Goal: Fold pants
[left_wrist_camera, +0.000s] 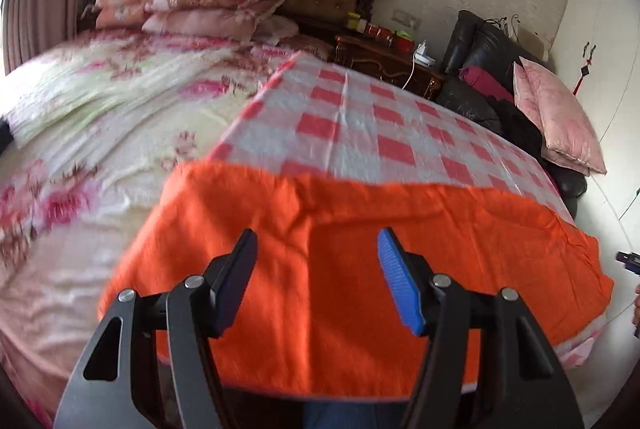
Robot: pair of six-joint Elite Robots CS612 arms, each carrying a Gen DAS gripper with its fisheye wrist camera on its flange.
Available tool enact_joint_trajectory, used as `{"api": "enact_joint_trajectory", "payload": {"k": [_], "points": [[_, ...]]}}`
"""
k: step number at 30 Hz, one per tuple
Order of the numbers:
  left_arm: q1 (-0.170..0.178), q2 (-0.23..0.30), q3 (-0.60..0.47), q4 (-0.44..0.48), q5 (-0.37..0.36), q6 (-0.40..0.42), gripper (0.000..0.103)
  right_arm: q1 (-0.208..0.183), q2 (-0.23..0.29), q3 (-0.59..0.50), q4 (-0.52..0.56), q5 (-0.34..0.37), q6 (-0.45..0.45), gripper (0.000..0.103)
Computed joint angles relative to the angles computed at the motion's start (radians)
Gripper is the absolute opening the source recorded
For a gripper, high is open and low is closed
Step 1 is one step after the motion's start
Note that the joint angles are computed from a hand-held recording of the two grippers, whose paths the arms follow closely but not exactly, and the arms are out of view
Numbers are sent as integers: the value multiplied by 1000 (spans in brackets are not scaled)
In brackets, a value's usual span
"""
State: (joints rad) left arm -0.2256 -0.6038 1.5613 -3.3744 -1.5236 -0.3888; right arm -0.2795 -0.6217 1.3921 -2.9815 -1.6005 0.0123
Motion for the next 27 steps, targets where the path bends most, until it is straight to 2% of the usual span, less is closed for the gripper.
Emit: {"api": "enact_joint_trajectory", "payload": {"k": [1,3,5,7,8,9,11,12,14,17,18,20,22,23,25,26,27], "points": [[2,2,8,7,-15,-12,62,-8,16,-39,43,33,1,79],[0,0,28,25,-8,-24,62,-9,36,-90,95,32,15,79],[-2,-4,43,32,4,-45,57,-9,58,-141,130,99,-6,79],[0,-9,55,31,11,-69,52,1,85,-192,159,157,-68,75],[2,-11,60,30,10,-77,51,11,98,-215,177,138,-94,71],[5,-13,66,28,6,-84,50,25,121,-256,217,77,-109,65],[12,-19,85,12,13,-112,48,35,151,-306,288,7,-89,51],[17,-22,94,-1,20,-129,48,32,158,-312,298,17,-62,51],[29,-30,116,-28,46,-178,48,28,159,-294,249,26,-23,51],[64,-38,144,-54,81,-321,48,52,164,-273,159,-81,-53,52],[83,-35,151,-64,65,-388,48,57,165,-268,142,-106,-53,52],[127,-17,160,-118,-17,-525,48,64,170,-271,130,-151,-31,53],[157,2,164,-168,-82,-613,48,80,176,-278,122,-237,-20,54],[167,11,166,-193,-107,-643,48,87,181,-288,127,-277,-16,54],[189,37,155,-252,-189,-683,49,110,184,-296,126,-428,18,54],[202,60,138,-292,-257,-707,52,117,175,-275,80,-455,33,56],[209,74,131,-318,-299,-731,53,122,160,-246,25,-441,41,60]]}}
